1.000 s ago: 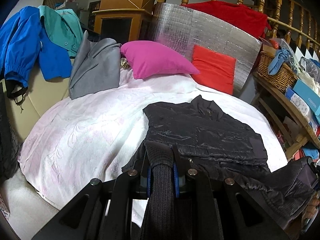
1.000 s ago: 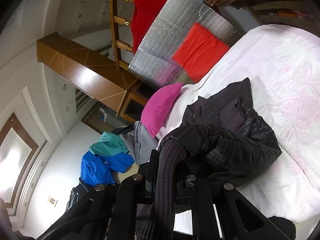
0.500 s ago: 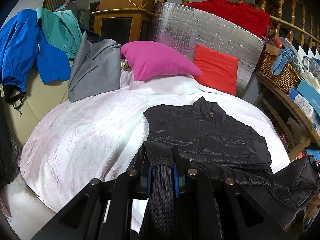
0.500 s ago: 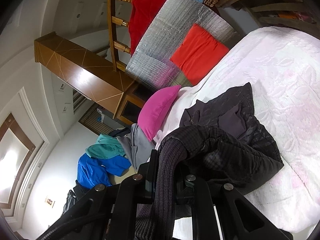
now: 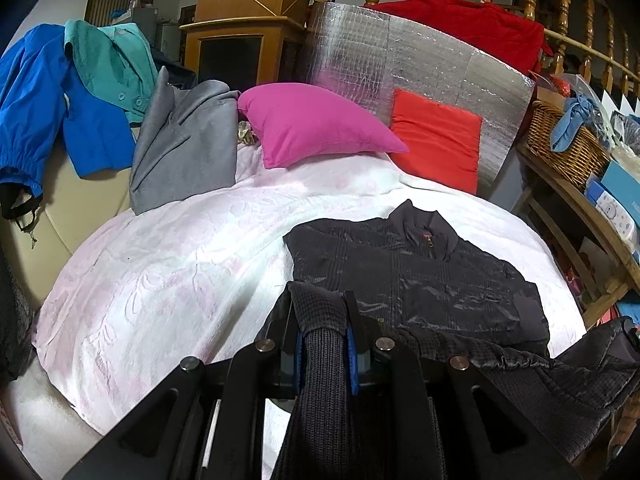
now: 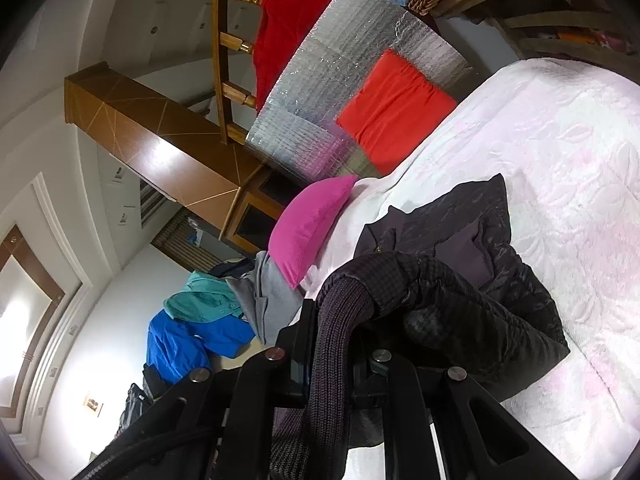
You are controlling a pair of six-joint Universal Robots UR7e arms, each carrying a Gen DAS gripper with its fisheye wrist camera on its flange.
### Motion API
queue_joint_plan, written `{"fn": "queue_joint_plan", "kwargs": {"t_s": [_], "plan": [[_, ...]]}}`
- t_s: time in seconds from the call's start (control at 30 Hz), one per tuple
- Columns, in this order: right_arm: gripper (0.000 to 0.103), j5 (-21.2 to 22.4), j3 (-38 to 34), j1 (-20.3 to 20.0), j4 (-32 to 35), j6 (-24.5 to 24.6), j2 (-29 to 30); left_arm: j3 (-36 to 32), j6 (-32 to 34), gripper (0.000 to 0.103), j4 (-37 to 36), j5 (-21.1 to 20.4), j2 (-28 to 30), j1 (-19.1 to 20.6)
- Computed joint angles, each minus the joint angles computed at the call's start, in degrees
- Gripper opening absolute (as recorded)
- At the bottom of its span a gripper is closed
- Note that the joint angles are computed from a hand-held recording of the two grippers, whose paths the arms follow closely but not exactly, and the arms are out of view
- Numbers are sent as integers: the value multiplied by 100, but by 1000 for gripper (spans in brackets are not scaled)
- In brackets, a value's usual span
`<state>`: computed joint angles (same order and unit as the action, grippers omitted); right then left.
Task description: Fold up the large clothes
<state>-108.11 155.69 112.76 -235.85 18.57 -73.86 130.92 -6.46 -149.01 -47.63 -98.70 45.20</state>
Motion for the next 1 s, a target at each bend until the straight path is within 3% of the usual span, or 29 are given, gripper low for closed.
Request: {"fn": "queue_joint_plan", "kwargs": {"t_s": [0.3, 1.0], "plan": [[12, -260, -323, 113, 484, -84, -97, -149, 125, 18, -298, -15, 339, 112], [12, -301, -998, 5, 1102, -384, -84, -536, 423, 18, -689, -3, 962, 392]]}}
